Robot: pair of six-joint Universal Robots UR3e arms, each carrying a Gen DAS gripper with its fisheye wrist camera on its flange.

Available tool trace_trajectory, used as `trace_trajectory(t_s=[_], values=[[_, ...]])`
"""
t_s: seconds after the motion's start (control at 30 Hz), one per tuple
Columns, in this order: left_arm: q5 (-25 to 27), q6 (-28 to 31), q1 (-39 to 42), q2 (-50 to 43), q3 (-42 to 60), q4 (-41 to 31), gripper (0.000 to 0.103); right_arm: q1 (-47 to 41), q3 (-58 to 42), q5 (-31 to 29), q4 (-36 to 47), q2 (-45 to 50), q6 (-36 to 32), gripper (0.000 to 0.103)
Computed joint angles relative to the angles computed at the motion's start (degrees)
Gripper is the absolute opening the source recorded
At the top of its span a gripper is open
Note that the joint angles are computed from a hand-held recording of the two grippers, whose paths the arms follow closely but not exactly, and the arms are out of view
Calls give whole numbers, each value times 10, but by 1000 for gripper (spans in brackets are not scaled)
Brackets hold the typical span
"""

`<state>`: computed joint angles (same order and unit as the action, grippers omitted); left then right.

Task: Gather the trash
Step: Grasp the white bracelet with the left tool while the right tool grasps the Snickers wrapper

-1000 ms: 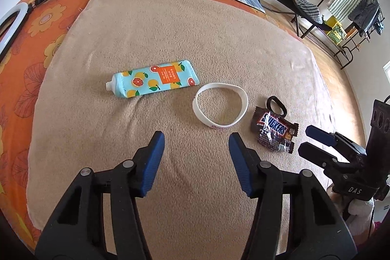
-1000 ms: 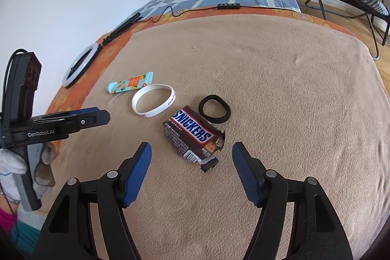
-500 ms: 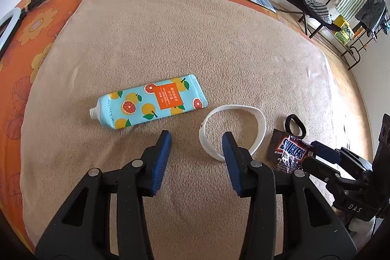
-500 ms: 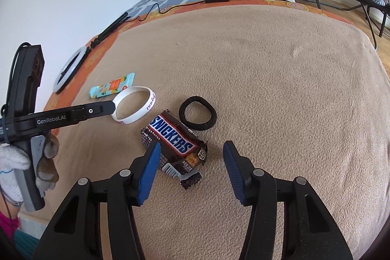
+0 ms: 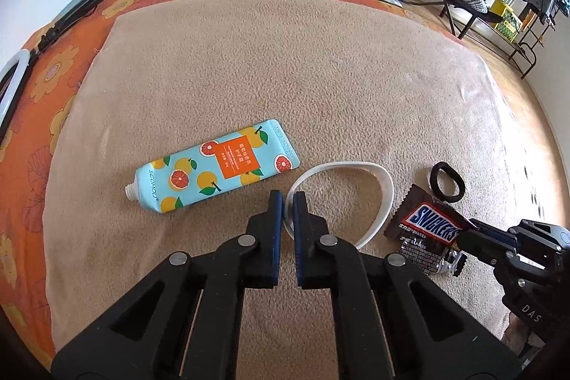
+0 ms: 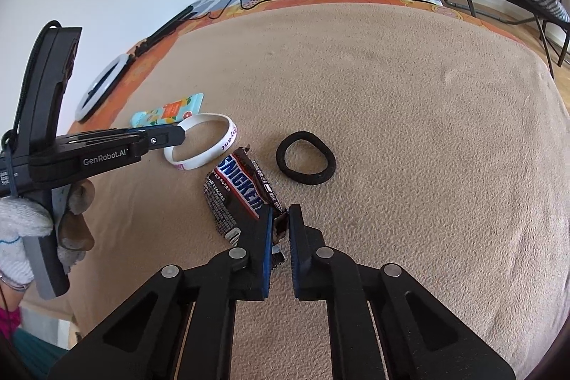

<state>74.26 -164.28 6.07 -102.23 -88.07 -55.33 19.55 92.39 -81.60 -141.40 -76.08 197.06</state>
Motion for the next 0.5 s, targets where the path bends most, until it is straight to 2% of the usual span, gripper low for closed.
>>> trace_trajectory(t_s=[0.5], values=[[-50,45,67,95,-66,-25,2,24,-20,-25,9,-28,-5,3]])
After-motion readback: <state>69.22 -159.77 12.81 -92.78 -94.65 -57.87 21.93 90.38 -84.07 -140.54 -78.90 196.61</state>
